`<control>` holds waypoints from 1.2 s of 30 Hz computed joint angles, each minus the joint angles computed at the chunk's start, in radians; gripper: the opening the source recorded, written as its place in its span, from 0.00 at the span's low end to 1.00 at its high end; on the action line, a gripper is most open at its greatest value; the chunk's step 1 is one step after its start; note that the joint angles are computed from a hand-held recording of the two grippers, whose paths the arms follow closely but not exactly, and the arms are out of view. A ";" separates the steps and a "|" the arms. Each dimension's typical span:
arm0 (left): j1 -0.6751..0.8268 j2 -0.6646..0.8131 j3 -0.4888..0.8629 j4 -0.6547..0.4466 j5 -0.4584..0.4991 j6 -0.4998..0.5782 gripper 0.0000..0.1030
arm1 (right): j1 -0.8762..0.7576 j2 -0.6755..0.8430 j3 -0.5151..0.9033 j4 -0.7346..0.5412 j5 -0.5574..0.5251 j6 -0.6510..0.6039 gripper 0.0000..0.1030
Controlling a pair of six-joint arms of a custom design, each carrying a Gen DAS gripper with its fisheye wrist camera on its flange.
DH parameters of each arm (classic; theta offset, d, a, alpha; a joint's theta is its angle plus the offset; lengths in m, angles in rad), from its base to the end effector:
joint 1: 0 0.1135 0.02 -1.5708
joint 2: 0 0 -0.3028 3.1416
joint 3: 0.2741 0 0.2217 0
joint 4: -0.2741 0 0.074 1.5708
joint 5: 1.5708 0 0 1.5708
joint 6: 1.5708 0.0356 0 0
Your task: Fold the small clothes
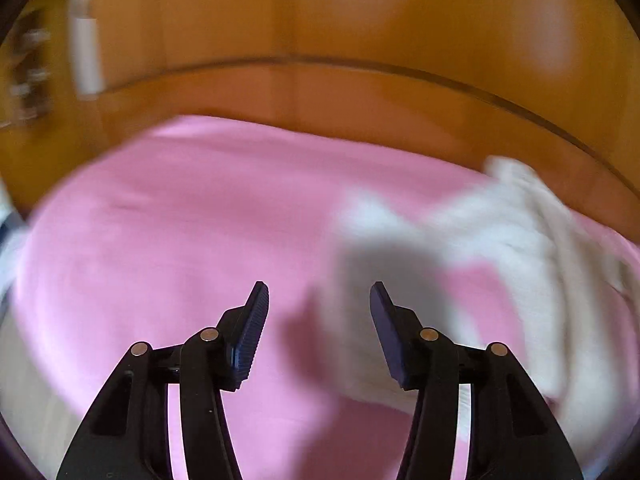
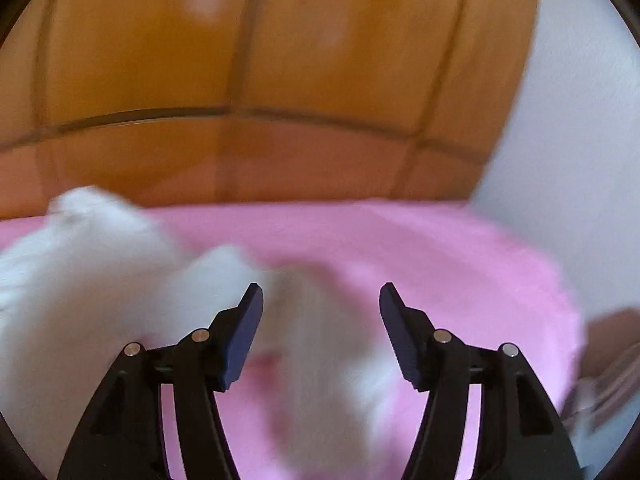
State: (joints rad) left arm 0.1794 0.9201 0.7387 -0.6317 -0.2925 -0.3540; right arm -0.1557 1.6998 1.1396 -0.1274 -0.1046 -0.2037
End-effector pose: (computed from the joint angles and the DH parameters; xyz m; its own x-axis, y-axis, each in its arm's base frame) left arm 0.1277 0.0336 0.2964 -0.5436 -0.4359 -0.7172 -0.5909 0.8056 -0.0418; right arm 0.3525 -0.0516 0.2818 -0.6291 -0.1049 -0.7702 -0.0538 0.9944 -0.0914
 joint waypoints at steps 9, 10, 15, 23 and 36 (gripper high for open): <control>-0.003 -0.046 -0.050 0.105 0.578 -0.052 0.67 | -0.007 -0.122 -0.268 -0.487 -0.708 -0.080 0.52; -0.059 -0.012 -0.070 0.156 0.599 -0.090 0.67 | -0.009 -0.110 -0.285 -0.481 -0.725 -0.078 0.49; -0.267 0.203 -0.156 0.430 0.587 -0.250 0.67 | -0.034 -0.139 -0.317 -0.493 -0.813 -0.024 0.38; -0.204 0.324 -0.245 0.646 0.777 -0.317 0.49 | 0.037 -0.153 -0.342 -0.391 -0.831 0.065 0.31; -0.110 0.214 -0.192 0.611 0.951 -0.333 0.02 | -0.034 -0.223 -0.196 -0.568 -0.874 -0.072 0.09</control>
